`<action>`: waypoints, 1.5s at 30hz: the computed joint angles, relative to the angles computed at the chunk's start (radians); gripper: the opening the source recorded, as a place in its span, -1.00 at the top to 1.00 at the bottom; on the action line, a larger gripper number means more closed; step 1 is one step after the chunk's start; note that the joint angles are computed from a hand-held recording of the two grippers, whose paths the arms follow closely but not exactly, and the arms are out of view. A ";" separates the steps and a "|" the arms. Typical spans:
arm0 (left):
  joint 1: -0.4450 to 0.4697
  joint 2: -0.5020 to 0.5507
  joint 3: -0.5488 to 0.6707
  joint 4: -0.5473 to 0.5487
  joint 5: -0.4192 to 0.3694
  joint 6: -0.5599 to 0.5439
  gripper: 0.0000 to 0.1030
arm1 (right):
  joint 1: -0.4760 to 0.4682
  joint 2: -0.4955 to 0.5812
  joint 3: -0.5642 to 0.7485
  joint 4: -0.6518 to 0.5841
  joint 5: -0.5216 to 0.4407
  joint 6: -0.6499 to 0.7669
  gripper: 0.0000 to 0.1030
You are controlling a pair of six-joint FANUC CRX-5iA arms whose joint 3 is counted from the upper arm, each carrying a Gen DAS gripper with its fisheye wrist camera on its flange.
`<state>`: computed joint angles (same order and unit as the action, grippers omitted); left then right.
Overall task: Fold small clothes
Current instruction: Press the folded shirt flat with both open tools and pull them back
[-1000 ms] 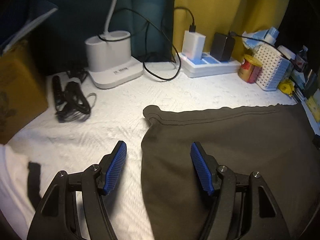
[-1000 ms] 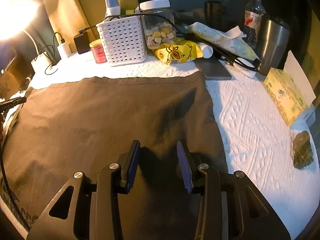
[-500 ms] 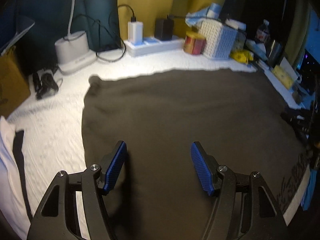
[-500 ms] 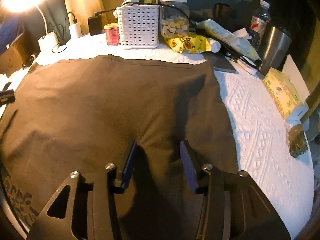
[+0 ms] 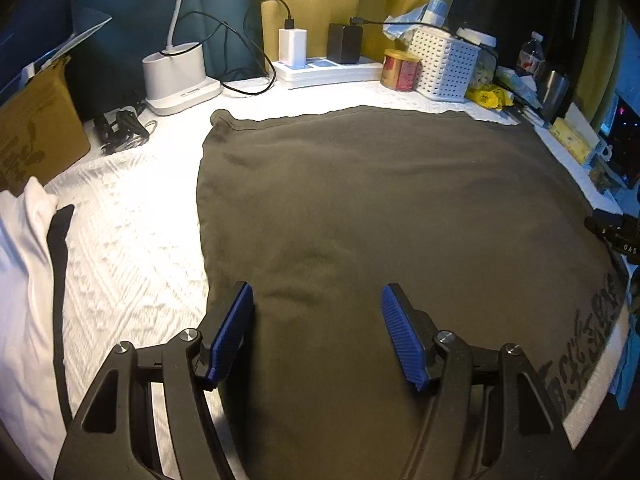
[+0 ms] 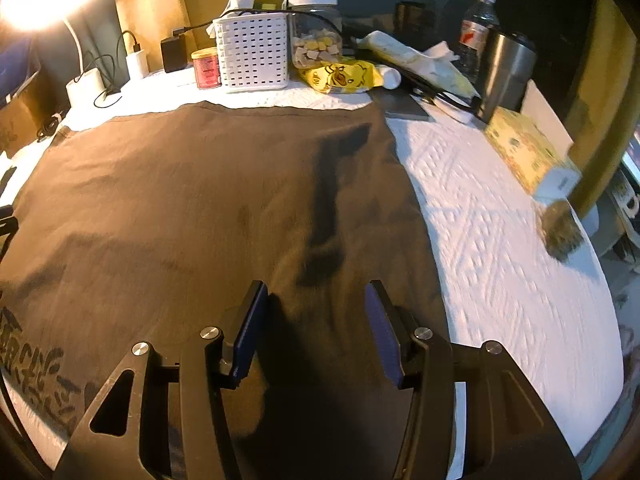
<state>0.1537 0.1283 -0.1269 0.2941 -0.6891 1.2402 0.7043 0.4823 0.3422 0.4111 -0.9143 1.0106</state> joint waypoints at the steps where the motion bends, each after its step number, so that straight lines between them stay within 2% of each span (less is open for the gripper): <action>1: 0.001 -0.010 -0.014 0.014 0.004 -0.016 -0.30 | 0.002 -0.011 -0.017 0.006 0.005 -0.012 -0.03; 6: -0.004 -0.059 -0.081 0.061 0.020 -0.079 -0.30 | 0.016 -0.068 -0.112 0.035 0.031 -0.066 -0.03; 9: -0.004 -0.074 -0.107 0.053 0.018 -0.095 -0.30 | 0.027 -0.097 -0.161 0.057 0.041 -0.096 -0.03; 10: -0.005 -0.090 -0.136 0.053 0.050 -0.116 -0.30 | 0.029 -0.108 -0.182 0.068 0.054 -0.111 -0.03; 16: 0.006 -0.130 -0.172 0.038 0.065 -0.086 -0.30 | 0.046 -0.174 -0.284 0.115 0.079 -0.191 -0.05; 19: 0.013 -0.163 -0.220 0.086 0.083 -0.123 -0.30 | 0.054 -0.213 -0.334 0.136 0.084 -0.239 -0.06; 21: 0.015 -0.184 -0.249 0.110 0.093 -0.139 -0.30 | 0.056 -0.243 -0.364 0.138 0.088 -0.270 -0.14; 23: 0.015 -0.201 -0.269 0.130 0.098 -0.150 -0.30 | 0.059 -0.266 -0.387 0.137 0.090 -0.303 -0.50; 27: 0.010 -0.236 -0.310 0.184 0.122 -0.191 -0.30 | 0.069 -0.327 -0.433 0.061 0.103 -0.297 -0.54; 31: 0.003 -0.251 -0.330 0.227 0.136 -0.215 -0.30 | 0.081 -0.360 -0.455 0.029 0.081 -0.290 -0.54; 34: -0.003 -0.249 -0.328 0.239 0.136 -0.223 -0.30 | 0.074 -0.373 -0.460 -0.013 0.101 -0.283 -0.54; 39: -0.012 -0.231 -0.304 0.228 0.127 -0.209 -0.30 | 0.053 -0.365 -0.452 -0.057 0.157 -0.301 -0.55; 45: -0.007 -0.198 -0.260 0.202 0.097 -0.176 -0.30 | 0.030 -0.318 -0.396 -0.081 0.176 -0.299 -0.57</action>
